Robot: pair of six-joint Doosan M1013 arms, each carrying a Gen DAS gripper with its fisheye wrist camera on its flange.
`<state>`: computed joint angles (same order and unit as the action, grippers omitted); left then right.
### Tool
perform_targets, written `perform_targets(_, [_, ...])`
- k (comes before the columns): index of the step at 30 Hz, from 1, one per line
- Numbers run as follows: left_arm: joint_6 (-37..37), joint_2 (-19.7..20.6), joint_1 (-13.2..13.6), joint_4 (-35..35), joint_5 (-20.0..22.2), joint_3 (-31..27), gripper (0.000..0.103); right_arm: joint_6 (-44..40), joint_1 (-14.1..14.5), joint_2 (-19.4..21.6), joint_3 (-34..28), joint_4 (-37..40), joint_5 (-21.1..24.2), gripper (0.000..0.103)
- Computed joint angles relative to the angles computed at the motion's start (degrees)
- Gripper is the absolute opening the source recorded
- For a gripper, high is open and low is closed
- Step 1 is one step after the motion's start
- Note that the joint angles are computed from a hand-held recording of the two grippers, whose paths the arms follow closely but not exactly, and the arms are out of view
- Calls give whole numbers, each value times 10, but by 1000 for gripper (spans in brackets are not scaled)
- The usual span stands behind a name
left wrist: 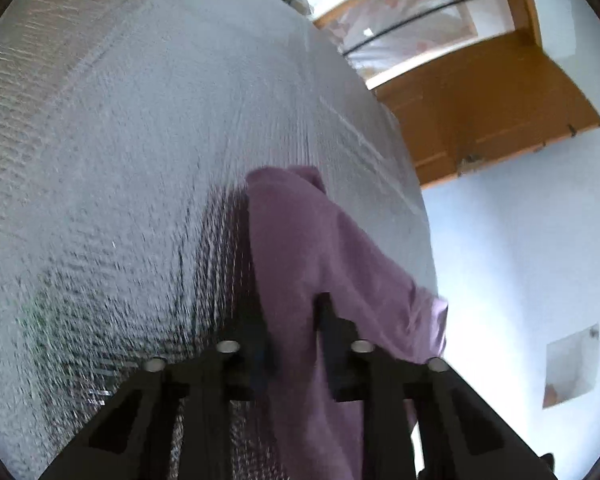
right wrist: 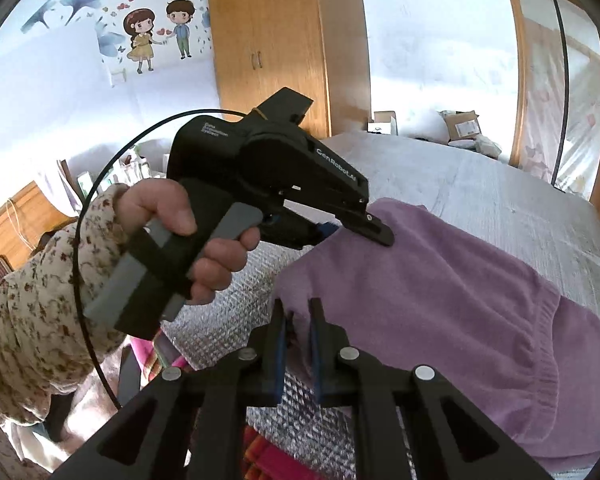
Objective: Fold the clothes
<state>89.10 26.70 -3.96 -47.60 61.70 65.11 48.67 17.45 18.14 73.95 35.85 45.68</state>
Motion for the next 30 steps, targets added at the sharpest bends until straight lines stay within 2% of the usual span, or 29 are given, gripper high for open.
perform_targets(5, [4,0,5,2,-20,1,12,-14,6,8,-11,13,7,10])
perform_targets(15, [-20,-11,30,38,-36,11,12,-53,25,47,-61,43,69,10])
perform_targets(26, [-64,-25,53,89,-49,27,12,-60,48,67,-82,69,136,10])
perform_targets(30, [-65,-41,69,95,-59,49,12,-70,54,71,-90,78,146,10])
